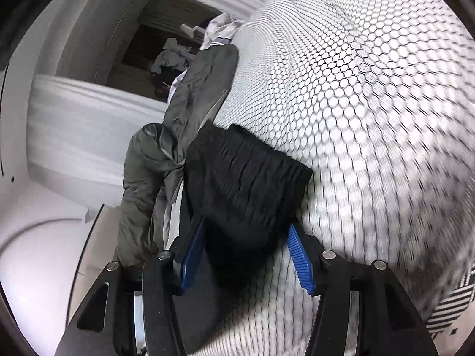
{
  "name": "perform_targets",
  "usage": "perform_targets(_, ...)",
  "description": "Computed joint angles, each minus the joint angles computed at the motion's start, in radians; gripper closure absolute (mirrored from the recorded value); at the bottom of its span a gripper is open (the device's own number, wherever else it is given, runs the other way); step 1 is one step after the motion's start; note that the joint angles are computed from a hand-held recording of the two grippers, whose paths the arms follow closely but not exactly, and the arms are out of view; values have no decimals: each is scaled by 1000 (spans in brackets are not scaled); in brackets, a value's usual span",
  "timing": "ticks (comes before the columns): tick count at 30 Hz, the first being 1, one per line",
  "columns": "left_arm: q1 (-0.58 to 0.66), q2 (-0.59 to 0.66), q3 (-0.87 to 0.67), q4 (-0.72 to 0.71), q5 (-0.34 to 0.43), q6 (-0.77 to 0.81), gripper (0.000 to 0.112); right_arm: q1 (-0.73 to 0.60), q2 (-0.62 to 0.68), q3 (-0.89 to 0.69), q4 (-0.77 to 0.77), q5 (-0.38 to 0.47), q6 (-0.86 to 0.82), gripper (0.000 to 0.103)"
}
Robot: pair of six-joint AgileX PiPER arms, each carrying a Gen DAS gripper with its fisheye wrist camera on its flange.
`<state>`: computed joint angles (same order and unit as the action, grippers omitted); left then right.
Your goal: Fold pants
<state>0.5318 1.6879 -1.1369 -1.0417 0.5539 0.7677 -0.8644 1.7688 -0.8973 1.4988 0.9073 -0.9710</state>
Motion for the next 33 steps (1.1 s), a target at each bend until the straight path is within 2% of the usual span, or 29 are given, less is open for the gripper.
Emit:
perform_targets(1,-10,-7,-4,22,5,-20,45,15,19,-27,-13,-32,31,67)
perform_targets(2,-23,-12,-6,37,9,-35,43,21,23,-37,-21,-46,40,79)
perform_targets(3,-37,-16,-8,42,11,-40,43,30,12,-33,-21,-58,40,87)
perform_targets(5,-68,-21,-9,60,6,-63,43,30,-70,24,3,-61,-7,91)
perform_targets(7,-97,-28,-6,80,-3,-84,43,16,-167,92,18,-70,-89,91)
perform_targets(9,-130,-27,-8,101,-15,-99,43,28,-212,98,-83,-158,-39,85)
perform_targets(10,-153,-28,-6,116,-28,-112,43,50,-195,76,-181,-219,46,72)
perform_targets(11,-176,-23,-13,137,-37,-135,43,73,-155,52,-271,-265,121,70)
perform_targets(12,-201,-19,-17,163,-50,-164,43,78,-156,38,-322,-270,173,69)
perform_targets(13,-230,-12,-26,191,-66,-193,43,65,-177,41,-333,-254,185,59)
perform_targets(14,-257,-10,-30,212,-75,-214,43,59,-229,70,-303,-278,157,43)
perform_targets(16,-322,-7,-40,266,-92,-252,40,64,-286,118,-215,-347,63,30)
perform_targets(17,-348,-10,-39,282,-101,-265,38,54,-285,123,-183,-335,27,31)
perform_targets(18,-384,-5,-50,305,-106,-278,37,38,-254,108,-188,-284,31,35)
perform_targets(19,-420,0,-61,333,-110,-299,35,35,-217,84,-231,-250,75,65)
perform_targets(20,-456,2,-67,366,-115,-330,33,37,-185,61,-297,-244,131,74)
perform_targets(22,-530,33,-116,455,-110,-417,32,46,-197,68,-363,-276,182,74)
perform_targets(24,-588,60,-162,517,-97,-479,30,52,-262,96,-400,-341,221,57)
perform_targets(25,-620,78,-189,530,-88,-490,27,65,-290,108,-421,-365,259,41)
perform_targets(28,-689,121,-240,523,-76,-461,12,62,-362,137,-409,-423,244,38)
perform_targets(30,-721,161,-271,469,-66,-377,11,98,-363,101,-445,-450,266,37)
perform_targets(32,-755,204,-315,529,-25,-408,11,128,-319,13,-523,-416,267,35)
perform_targets(33,-770,208,-312,569,-17,-434,11,162,-268,-67,-593,-401,320,34)
